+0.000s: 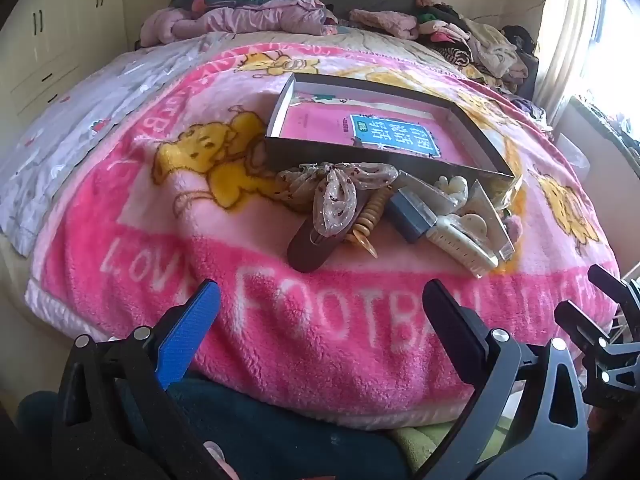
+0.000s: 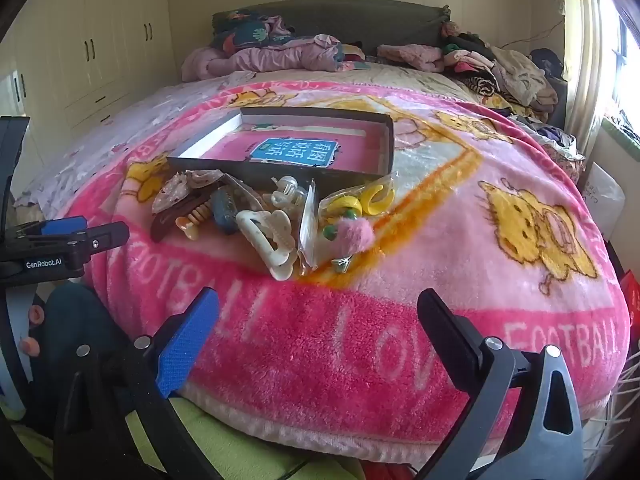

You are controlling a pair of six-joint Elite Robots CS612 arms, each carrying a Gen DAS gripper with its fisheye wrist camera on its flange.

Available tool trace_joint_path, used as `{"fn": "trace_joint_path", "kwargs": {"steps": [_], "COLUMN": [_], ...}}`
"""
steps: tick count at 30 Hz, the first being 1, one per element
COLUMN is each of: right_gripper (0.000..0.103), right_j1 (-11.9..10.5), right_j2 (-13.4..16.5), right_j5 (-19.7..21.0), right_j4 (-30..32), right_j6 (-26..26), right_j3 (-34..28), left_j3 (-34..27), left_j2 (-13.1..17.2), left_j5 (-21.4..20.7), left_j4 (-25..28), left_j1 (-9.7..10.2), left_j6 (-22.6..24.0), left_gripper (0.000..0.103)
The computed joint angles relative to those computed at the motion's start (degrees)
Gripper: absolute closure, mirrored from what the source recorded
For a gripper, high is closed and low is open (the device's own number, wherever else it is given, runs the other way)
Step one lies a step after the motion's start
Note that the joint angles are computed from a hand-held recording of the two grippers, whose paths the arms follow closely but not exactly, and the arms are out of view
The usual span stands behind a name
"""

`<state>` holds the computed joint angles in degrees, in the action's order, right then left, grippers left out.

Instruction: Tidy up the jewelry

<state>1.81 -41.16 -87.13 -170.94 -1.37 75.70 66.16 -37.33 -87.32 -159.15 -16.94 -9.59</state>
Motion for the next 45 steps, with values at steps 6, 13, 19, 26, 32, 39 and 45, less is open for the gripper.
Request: {"fn": "trace_joint_path", "kwargs": {"steps": [6, 13, 19, 26, 32, 39, 45], "right_gripper": [0.006, 0.006, 0.006, 0.006, 0.006, 0.006, 0.006], "right_j1": [0.05, 0.04, 0.17, 0.37, 0.17, 0.18, 0.16], "right_j2": [-0.14, -0.21, -0.10, 0.11, -0.17, -0.19, -0.18], "right_j5": [-0.30, -0.24, -0.43, -0.32, 0.15, 0.14, 0.20], "right_j4": [0.07, -0.09, 0.10, 0.11, -0.22, -0.14, -0.21], "right_j6": [-0.01, -0.33, -0.39, -0.56, -0.87, -0.84, -0.89], "right_j3": [0.10, 0.23, -0.07, -0.56, -0.05, -0.07, -0.06], "left_j3": [0.14, -0.19, -0.04, 0.00, 0.14, 0.36, 0.34], "left_j2": [-0.12, 0.10, -0.33, -0.49, -0.56, -0.62, -0.59], "left_j5": [0.10, -0.71, -0.69, -0.50, -0.48, -0.26, -0.37], "left_j4": [-0.09, -0.14, -0.12, -0.24, -0.72, -1.00, -1.00], "left_j1": [-0.11, -0.02, 0.20, 0.15, 0.16, 0.06, 0.08], "left_j6": [0.00, 0.07, 0.00, 0.13, 0.10, -0.09, 0.02], "left_gripper": [0.010, 0.010, 0.010, 0.010, 0.010, 0.010, 0.010]}}
